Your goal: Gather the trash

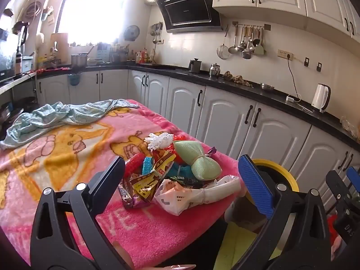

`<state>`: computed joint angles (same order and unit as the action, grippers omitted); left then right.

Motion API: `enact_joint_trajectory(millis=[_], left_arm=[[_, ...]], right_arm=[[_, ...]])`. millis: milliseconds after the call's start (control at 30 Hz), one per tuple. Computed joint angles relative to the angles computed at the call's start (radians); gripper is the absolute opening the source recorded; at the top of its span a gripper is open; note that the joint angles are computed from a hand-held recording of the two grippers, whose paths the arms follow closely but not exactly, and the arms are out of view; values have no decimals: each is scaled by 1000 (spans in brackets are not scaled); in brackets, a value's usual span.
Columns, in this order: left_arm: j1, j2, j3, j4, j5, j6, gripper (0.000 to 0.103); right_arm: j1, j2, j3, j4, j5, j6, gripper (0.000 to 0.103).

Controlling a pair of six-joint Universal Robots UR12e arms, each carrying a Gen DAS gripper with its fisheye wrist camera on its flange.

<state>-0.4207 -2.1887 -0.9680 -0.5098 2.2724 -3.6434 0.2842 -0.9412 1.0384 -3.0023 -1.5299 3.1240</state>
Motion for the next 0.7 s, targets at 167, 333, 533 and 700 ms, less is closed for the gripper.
enact_joint_trajectory(millis=[167, 333, 533, 700], left_arm=[[0, 1, -2, 4, -2, 6, 92], [-1, -2, 3, 0, 5, 11, 92], [-2, -12, 22, -10, 5, 14, 92], [-3, -15, 30, -12, 10, 20, 92]], right_arm=[[1, -1, 1, 4, -5, 8, 97], [1, -1, 0, 11, -1, 7, 97], [-2, -1, -1, 17, 7, 9, 97], [-2, -1, -1, 19, 9, 11, 97]])
